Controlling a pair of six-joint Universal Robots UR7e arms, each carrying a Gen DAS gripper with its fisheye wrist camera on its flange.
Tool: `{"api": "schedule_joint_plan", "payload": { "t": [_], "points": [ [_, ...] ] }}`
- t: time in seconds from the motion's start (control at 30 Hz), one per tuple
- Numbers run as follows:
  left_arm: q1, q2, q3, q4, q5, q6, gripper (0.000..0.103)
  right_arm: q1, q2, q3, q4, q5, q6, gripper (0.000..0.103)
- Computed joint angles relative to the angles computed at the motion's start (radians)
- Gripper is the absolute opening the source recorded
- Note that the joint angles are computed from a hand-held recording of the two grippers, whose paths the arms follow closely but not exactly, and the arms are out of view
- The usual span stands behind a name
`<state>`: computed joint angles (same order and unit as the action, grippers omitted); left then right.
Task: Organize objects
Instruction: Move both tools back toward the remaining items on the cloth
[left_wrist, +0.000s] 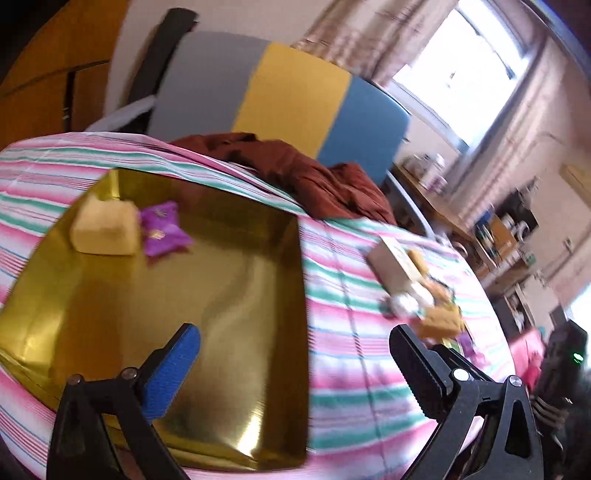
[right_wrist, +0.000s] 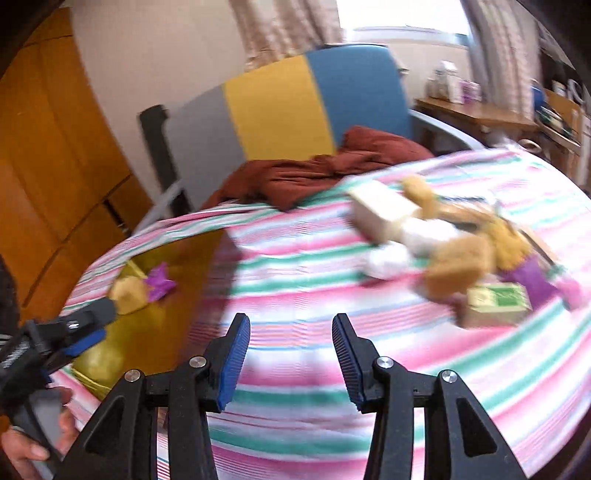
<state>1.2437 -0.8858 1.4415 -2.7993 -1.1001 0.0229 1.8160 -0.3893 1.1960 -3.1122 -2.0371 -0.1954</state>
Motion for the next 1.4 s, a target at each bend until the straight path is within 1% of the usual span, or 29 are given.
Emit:
{"api": "schedule_joint_plan", "payload": {
  "t": [0.13,0.3,0.37,0.43,0.53,0.63,0.7,0.8,0.87,0.93,1.03,1.1,1.2,1.23,1.3,1.33,1.37,1.4],
  "points": [
    [-0.035,0.011,0.044,0.004,0.013,0.050,0.103,-0.047,-0.048,0.081,-0.041,-0.051,0.015,0.047],
    [-0.065,0.030,0.091,-0.008,0.059,0.100,0.103,-0.099,-0.079,0.098,-0.076,-0.114,0.002,0.047],
    [-0.066,0.032,0.098,0.006,0.061,0.092,0.103,-0.119,-0.095,0.096,-0.092,-0.093,0.004,0.047],
    [-0.067,0.033,0.098,0.024,0.057,0.078,0.103,-0.133,-0.097,0.067,-0.090,-0.081,-0.018,0.047],
    [-0.071,0.031,0.100,0.036,0.062,0.067,0.103,-0.153,-0.096,-0.003,-0.009,-0.042,-0.047,0.047],
    [-0.076,0.030,0.102,0.035,0.067,0.066,0.103,-0.173,-0.085,-0.086,0.129,-0.013,-0.037,0.048],
    [-0.077,0.031,0.102,0.037,0.072,0.067,0.103,-0.189,-0.086,-0.113,0.193,0.028,-0.028,0.049],
    [-0.077,0.036,0.092,0.052,0.083,0.051,0.103,-0.210,-0.122,-0.074,0.245,0.106,0.022,0.049],
    [-0.077,0.041,0.085,0.058,0.078,0.038,0.103,-0.219,-0.150,-0.021,0.255,0.155,0.053,0.049],
    [-0.079,0.044,0.083,0.054,0.072,0.033,0.103,-0.227,-0.179,0.045,0.257,0.223,0.069,0.049],
    [-0.084,0.053,0.075,0.070,0.079,0.025,0.103,-0.228,-0.210,0.147,0.210,0.304,0.064,0.050],
    [-0.089,0.058,0.073,0.073,0.091,0.022,0.103,-0.219,-0.221,0.202,0.153,0.323,0.044,0.050],
    [-0.092,0.060,0.073,0.075,0.091,0.026,0.103,-0.209,-0.230,0.258,0.018,0.286,0.029,0.050],
    [-0.093,0.061,0.074,0.071,0.094,0.028,0.103,-0.204,-0.229,0.272,-0.047,0.244,0.019,0.050],
    [-0.094,0.062,0.071,0.076,0.097,0.027,0.103,-0.181,-0.209,0.264,-0.148,0.099,-0.024,0.053],
    [-0.094,0.064,0.069,0.078,0.103,0.022,0.103,-0.168,-0.192,0.247,-0.195,0.013,-0.068,0.056],
    [-0.095,0.068,0.064,0.082,0.107,0.013,0.103,-0.158,-0.174,0.226,-0.235,-0.054,-0.109,0.060],
    [-0.095,0.072,0.059,0.088,0.106,0.007,0.103,-0.154,-0.157,0.201,-0.262,-0.100,-0.145,0.062]
  ]
}}
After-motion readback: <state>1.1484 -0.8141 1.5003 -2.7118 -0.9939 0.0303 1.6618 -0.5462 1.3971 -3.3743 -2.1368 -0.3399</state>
